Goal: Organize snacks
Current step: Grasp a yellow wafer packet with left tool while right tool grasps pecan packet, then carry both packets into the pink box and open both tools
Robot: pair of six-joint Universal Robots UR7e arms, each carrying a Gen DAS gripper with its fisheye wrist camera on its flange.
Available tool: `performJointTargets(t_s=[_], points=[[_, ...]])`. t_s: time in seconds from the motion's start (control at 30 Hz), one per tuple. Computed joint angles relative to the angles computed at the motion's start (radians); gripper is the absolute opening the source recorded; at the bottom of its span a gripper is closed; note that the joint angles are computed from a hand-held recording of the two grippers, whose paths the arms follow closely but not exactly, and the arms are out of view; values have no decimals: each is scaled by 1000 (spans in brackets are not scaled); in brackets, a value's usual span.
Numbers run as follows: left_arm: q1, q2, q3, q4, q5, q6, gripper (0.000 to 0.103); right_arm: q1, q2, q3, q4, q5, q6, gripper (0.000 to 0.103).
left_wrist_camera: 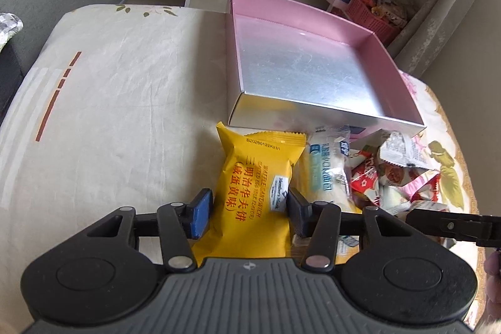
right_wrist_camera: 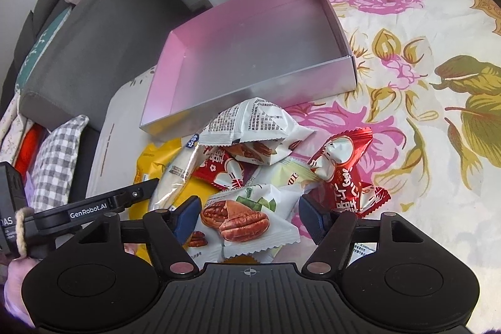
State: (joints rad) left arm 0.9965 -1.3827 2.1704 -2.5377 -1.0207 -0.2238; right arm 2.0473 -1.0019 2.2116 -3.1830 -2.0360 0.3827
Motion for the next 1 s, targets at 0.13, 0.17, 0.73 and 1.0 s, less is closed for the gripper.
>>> performJointTargets(t_s=[0.13, 0.17, 0.73, 1.0], points=[[-19, 10, 10, 5, 47, 5, 44, -1, -5, -5, 48, 6, 8, 64], [-23, 8, 12, 5, 55, 4, 42, 1, -5, -4, 48, 5, 2, 63], [-60, -49, 33, -14, 82, -57, 35, 32, -31, 5, 56, -33, 39, 50], [-102, -68, 50, -65, 91, -59, 35, 67, -63, 14, 1, -49, 40, 50]])
